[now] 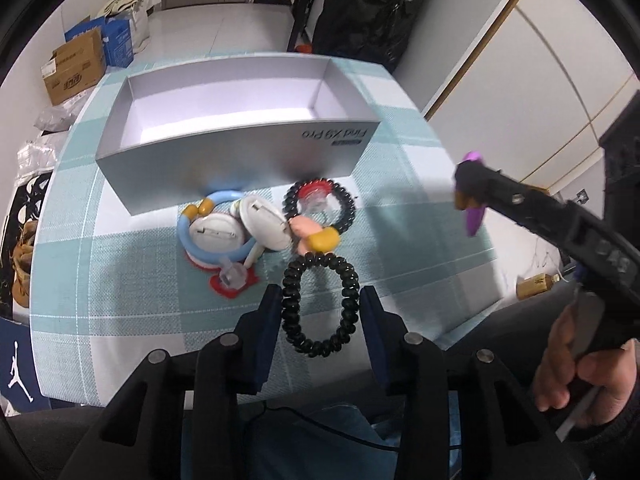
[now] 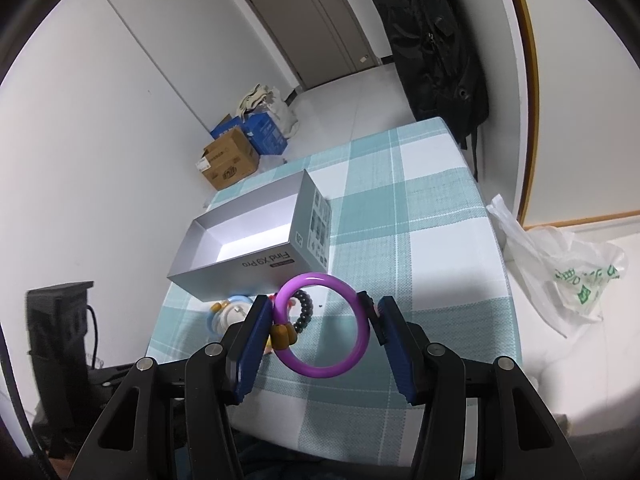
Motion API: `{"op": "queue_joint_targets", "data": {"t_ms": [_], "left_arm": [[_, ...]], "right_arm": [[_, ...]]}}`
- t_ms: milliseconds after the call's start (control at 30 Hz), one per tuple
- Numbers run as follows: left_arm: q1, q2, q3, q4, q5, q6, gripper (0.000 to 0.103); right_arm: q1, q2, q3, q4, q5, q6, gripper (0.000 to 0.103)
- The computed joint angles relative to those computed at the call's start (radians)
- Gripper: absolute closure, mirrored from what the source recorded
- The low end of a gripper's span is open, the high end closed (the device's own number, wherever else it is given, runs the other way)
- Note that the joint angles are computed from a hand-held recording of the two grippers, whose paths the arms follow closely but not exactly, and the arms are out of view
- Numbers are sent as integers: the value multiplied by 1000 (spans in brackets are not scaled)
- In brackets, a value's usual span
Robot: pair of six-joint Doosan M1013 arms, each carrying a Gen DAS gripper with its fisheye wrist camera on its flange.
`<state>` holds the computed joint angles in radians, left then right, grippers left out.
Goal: Organize jewelry
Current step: 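Carry both bracelets over the white box and open both tools inside it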
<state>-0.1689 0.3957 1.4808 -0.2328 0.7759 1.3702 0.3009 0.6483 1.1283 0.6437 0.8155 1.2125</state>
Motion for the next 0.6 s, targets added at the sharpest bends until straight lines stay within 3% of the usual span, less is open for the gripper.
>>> {"op": "queue_joint_targets", "data": {"t_ms": [500, 600], "left_arm": [[44, -25, -21, -82, -160, 40, 69], [60, -4, -53, -73, -172, 17, 69]], "right_arm": [[12, 23, -63, 72, -6, -61, 50], [29, 39, -101, 15, -21, -40, 50]]}}
